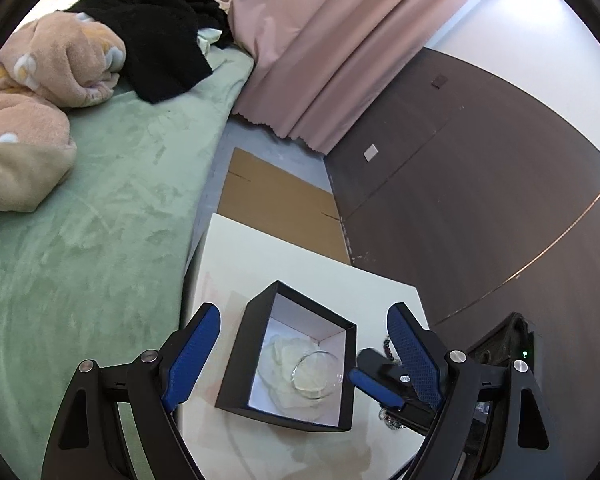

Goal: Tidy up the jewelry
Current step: 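Withdraw the left tool from the box back toward the jewelry pile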

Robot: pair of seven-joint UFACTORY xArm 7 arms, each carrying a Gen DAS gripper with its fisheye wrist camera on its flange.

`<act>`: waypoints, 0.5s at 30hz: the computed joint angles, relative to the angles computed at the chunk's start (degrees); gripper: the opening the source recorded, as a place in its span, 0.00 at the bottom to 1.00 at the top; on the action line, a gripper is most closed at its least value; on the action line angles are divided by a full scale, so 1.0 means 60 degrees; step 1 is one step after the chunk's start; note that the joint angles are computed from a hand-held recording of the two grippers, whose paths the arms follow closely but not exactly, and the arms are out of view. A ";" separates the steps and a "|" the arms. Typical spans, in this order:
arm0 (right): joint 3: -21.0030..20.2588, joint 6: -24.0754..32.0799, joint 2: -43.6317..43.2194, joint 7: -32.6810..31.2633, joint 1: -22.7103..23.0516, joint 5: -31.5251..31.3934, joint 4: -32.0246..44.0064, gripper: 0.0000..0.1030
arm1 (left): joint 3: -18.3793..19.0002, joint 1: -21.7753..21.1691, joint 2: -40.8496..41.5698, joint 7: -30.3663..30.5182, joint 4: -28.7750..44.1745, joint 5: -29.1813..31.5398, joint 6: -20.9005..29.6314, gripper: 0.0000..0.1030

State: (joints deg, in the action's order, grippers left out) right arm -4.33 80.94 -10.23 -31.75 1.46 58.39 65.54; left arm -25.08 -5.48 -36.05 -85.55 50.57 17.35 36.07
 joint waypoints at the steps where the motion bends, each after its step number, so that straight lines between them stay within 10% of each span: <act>1: -0.0028 -0.0042 -0.0096 -0.0088 -0.0033 -0.0037 -0.0031 0.54 | -0.0007 0.0011 -0.0035 -0.0040 -0.0019 0.0004 -0.0007 0.83; 4: -0.0156 -0.0331 -0.0411 -0.0464 -0.0114 -0.0093 -0.0119 0.72 | -0.0184 0.0170 -0.0092 -0.0254 0.0051 0.0113 0.0167 0.83; 15: -0.0635 -0.1361 -0.0945 -0.0361 -0.0569 -0.0495 -0.0414 0.73 | -0.1068 0.0687 0.0265 -0.1206 0.0676 0.1210 0.0610 0.83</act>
State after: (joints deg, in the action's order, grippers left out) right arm -8.15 72.77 -15.91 -33.91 -1.96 55.42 63.06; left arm -31.49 -1.36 -34.46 -92.79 54.62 24.61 39.72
